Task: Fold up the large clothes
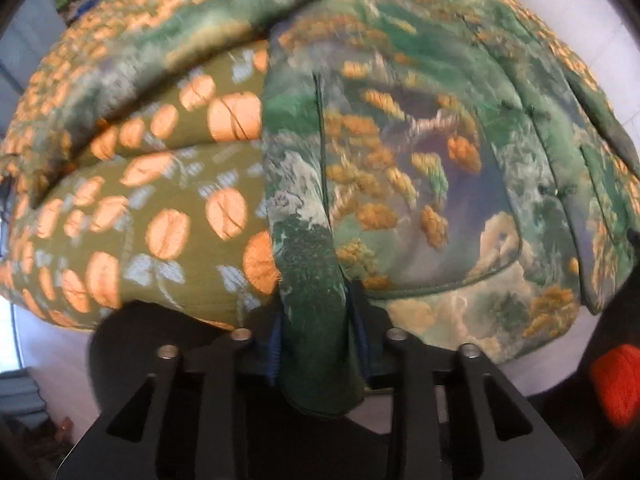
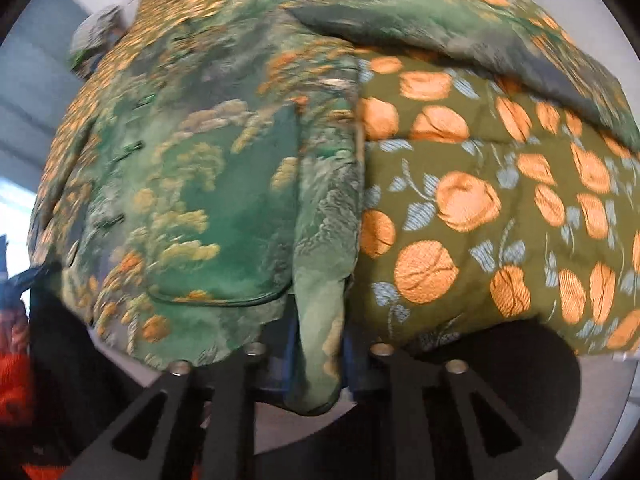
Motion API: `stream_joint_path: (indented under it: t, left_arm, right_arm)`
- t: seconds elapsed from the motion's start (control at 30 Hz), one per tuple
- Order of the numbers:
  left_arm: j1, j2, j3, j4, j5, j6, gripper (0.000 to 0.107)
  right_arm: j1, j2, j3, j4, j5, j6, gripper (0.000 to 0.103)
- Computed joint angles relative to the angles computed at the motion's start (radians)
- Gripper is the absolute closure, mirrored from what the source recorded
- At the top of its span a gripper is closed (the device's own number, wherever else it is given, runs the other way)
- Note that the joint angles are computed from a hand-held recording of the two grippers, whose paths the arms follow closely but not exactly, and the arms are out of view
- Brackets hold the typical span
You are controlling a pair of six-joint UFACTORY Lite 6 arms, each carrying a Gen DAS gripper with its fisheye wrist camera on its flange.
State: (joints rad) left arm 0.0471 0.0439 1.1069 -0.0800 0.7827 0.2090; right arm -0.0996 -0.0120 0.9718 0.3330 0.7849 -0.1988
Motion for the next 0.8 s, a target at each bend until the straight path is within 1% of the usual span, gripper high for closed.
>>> stream_joint_path:
  t: [0.03,0.07,0.1,0.17,0.2,0.23,0.27,0.3,0.33,0.4,0.43,0.47,0.5,0.53,0.57,0.67,0.7,0.73,0.8]
  left_arm:
    - [0.003,-0.044,-0.004,-0.007,-0.005,0.008,0.060]
    - [0.011,-0.078,-0.013,-0.016,-0.011,0.022,0.046]
    - [0.016,-0.126,-0.015,-0.019,-0.014,0.025,0.035]
    - [-0.003,-0.200,-0.005,0.007,-0.043,-0.020,0.025]
    - [-0.012,-0.228,0.017,0.019,-0.060,-0.040,0.018]
    - [-0.009,-0.246,0.038,0.019,-0.075,-0.041,0.015]
    - [-0.023,-0.253,0.073,0.036,-0.099,-0.073,0.008]
    - [-0.045,-0.245,0.115,0.061,-0.139,-0.124,0.005]
    - [-0.061,-0.223,0.157,0.068,-0.186,-0.154,0.004]
    - [-0.076,-0.193,0.211,0.014,-0.249,-0.146,0.004]
    - [-0.095,-0.168,0.240,0.029,-0.267,-0.177,0.004]
    - [-0.128,-0.142,0.276,0.083,-0.279,-0.246,0.004]
    - [-0.169,-0.113,0.307,0.175,-0.279,-0.351,0.004]
    - [-0.197,-0.080,0.338,0.238,-0.269,-0.421,0.004]
    - [-0.218,-0.051,0.365,0.260,-0.258,-0.455,0.004]
    - [-0.245,-0.010,0.382,0.202,-0.221,-0.430,0.004]
    - [-0.254,0.003,0.380,0.194,-0.208,-0.422,0.004]
    - [-0.263,0.015,0.379,0.192,-0.193,-0.416,0.004]
    - [-0.289,0.000,0.341,0.218,-0.177,-0.435,0.004]
  right_arm:
    - [-0.013,-0.006,-0.001,0.016,0.002,-0.002,0.066]
    - [-0.015,-0.028,-0.028,0.039,-0.011,-0.009,0.063]
    - [-0.052,-0.059,-0.031,0.078,0.004,-0.042,0.062]
    - [-0.090,-0.106,-0.013,0.079,0.013,-0.049,0.058]
    - [-0.109,-0.124,0.003,0.071,0.010,-0.052,0.054]
    - [-0.135,-0.139,0.022,0.066,0.004,-0.065,0.051]
    - [-0.173,-0.141,0.072,0.058,-0.017,-0.079,0.046]
    - [-0.211,-0.140,0.118,0.058,-0.026,-0.091,0.042]
    - [-0.250,-0.125,0.157,0.075,-0.031,-0.122,0.041]
    - [-0.344,-0.046,0.289,0.138,-0.082,-0.187,0.036]
    - [-0.373,-0.019,0.328,0.154,-0.093,-0.196,0.035]
    - [-0.429,0.049,0.394,0.200,-0.129,-0.213,0.034]
    - [-0.475,0.127,0.463,0.238,-0.134,-0.214,0.034]
    - [-0.486,0.180,0.498,0.252,-0.141,-0.186,0.034]
    - [-0.538,0.274,0.546,0.299,-0.144,-0.138,0.034]
    - [-0.632,0.436,0.560,0.484,-0.128,-0.125,0.034]
    - [-0.656,0.514,0.573,0.557,-0.123,-0.116,0.034]
    - [-0.663,0.561,0.585,0.601,-0.133,-0.112,0.034]
    - [-0.664,0.618,0.592,0.719,-0.204,-0.164,0.034]
